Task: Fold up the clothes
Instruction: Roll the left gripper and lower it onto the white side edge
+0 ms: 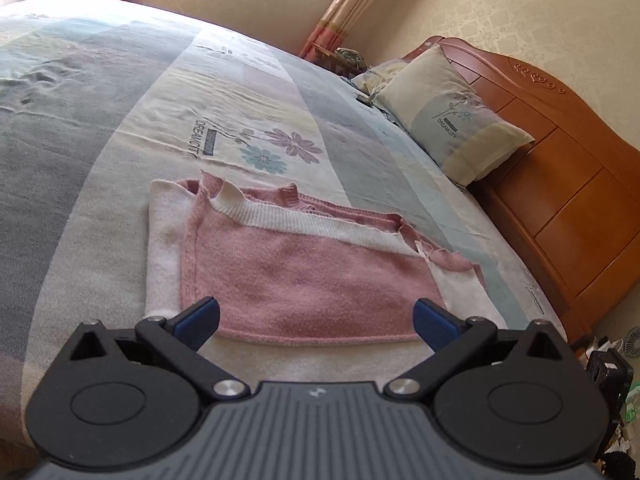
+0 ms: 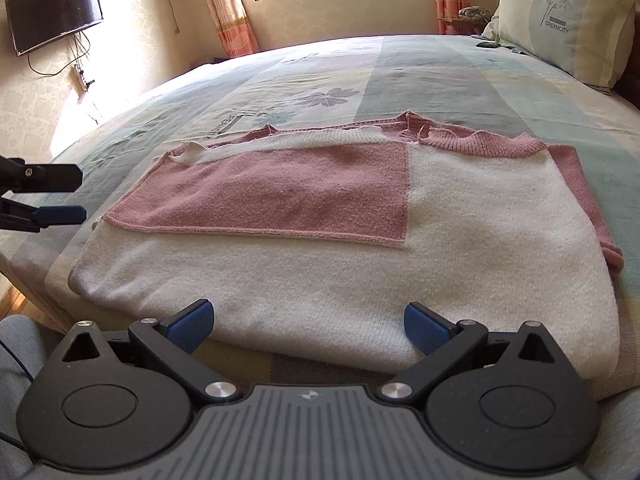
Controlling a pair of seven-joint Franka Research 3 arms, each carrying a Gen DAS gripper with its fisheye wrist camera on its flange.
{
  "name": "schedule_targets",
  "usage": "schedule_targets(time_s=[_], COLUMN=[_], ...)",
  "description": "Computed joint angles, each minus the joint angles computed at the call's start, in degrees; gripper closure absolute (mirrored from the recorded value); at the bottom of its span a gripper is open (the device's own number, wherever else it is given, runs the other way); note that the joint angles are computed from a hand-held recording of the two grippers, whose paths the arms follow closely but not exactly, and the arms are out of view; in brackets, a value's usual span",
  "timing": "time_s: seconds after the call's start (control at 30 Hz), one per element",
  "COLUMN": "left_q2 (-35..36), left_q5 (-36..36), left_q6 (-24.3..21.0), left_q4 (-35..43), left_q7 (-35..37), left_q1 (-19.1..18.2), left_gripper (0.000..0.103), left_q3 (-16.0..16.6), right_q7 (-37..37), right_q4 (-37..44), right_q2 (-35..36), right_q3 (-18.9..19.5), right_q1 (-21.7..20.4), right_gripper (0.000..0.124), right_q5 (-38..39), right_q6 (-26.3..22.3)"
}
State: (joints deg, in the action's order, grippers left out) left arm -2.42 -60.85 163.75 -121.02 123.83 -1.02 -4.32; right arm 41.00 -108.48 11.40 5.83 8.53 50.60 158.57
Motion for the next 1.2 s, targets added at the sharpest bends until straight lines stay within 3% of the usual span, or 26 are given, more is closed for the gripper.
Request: schedule_targets(time_s=[0.1, 0.2, 0.37, 0.5, 0.77, 0.9, 1.1, 1.2], left_q2=[3.2, 5.3, 7.5, 10.0, 15.1, 18.8, 24.6, 24.0], left_q5=[7.8, 11.3, 6.8, 10.6, -1.5, -3.6, -0.4, -0.4], left_q6=[-2.8, -6.0, -12.5, -15.7, -26.6, -30.2, -33.1, -34.5], left_q4=[3.8, 6.1, 8.6, 10.9, 15.9, 20.4, 28.1, 27.3], left_q7=[-6.9, -11.1, -10.2, -14.2, -8.0, -6.2, -8.1, -8.6], left_q1=[2.0, 4.3, 8.0, 9.7, 15.0, 16.7, 18.3, 19.5], left_gripper=[0.001, 0.001, 0.001, 0.001, 0.001, 0.001, 0.001, 0.001], left_q3=[0.7, 0.4, -0.5, -0.8, -2.9, -3.5, -5.5, -6.4], right_q7=[-0.1, 1.6, 3.8, 5.5, 6.1, 6.2, 9.1, 9.6], right_q4=[0.0, 0.4, 2.7, 4.8, 8.5, 10.7, 13.8, 14.1], right_q2=[0.0, 0.1, 0.6, 1.7, 3.6, 4.8, 6.8, 7.0], right_q3=[-0.1, -0.4, -0.6, -0.7, 0.1, 0.0, 0.3, 0.6], right_q1=[0.0, 0.1, -1.0, -1.9, -3.2, -2.5, -1.9, -2.0], right_gripper=[0.021, 0.021, 0.021, 0.021, 0.021, 0.021, 0.021, 0.021], right_q5=[-0.3, -1.6, -0.2, 1.8, 5.0, 3.3, 0.1, -0.5], right_q6=[-0.1, -0.9, -5.3, -7.7, -11.6, -11.6, -11.3, -10.8])
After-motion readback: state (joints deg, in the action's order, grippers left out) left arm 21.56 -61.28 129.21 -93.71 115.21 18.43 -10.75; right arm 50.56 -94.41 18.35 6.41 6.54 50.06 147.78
